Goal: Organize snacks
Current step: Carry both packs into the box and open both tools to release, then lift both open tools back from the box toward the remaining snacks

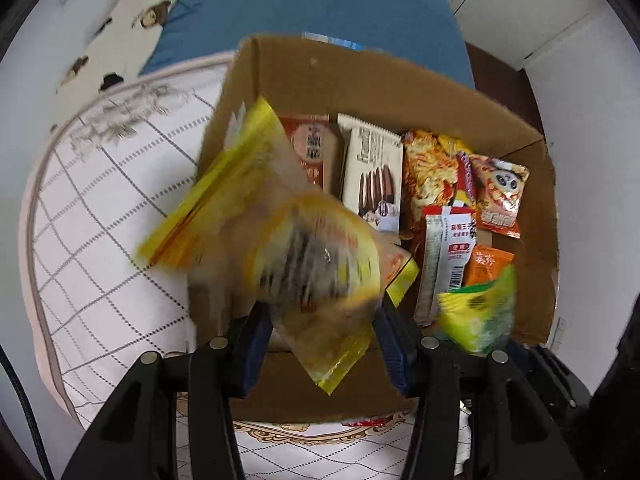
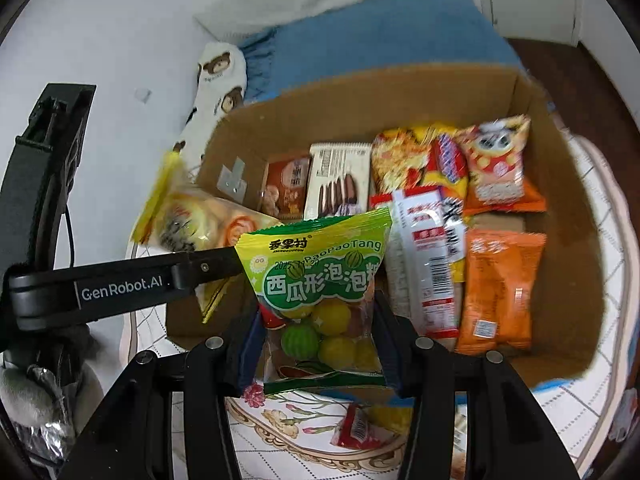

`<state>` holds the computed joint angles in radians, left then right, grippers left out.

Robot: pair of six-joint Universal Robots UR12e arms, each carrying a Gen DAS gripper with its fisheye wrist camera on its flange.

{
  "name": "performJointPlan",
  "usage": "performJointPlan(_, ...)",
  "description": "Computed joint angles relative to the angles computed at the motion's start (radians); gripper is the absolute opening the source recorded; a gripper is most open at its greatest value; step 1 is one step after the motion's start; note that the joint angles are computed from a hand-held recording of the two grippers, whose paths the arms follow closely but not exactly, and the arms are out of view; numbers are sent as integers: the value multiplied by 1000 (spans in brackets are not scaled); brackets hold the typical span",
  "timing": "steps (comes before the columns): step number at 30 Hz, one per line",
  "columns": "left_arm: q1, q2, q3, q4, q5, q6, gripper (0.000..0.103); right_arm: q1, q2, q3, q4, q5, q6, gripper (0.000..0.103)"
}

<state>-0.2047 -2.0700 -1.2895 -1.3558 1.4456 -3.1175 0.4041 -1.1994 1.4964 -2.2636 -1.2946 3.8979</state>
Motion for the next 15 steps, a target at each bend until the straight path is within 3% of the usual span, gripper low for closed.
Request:
performJointPlan(2,-1,-8,3,-6,3,-1,53,-7,15,-10,40,43,-3,67)
performJointPlan(3,-1,-9,2,-3,4,2,67,-9,19,-15,55,47,-8,82)
performJointPlan(4,-3,-9,0,2,9,6,80,-8,23,-19,69,40,-17,88)
performJointPlan(6,-5,-7,-10,25,18,8,81,-7,26,-27,94,24,-32,88)
performJointPlan(9,-6,-6,-15,29,19,9,81,-7,27,-36,129,9,-51,98)
performJointPlan(15,-8,12,-47,71,31,6,81,0,15,-43,168,-67,-71,98)
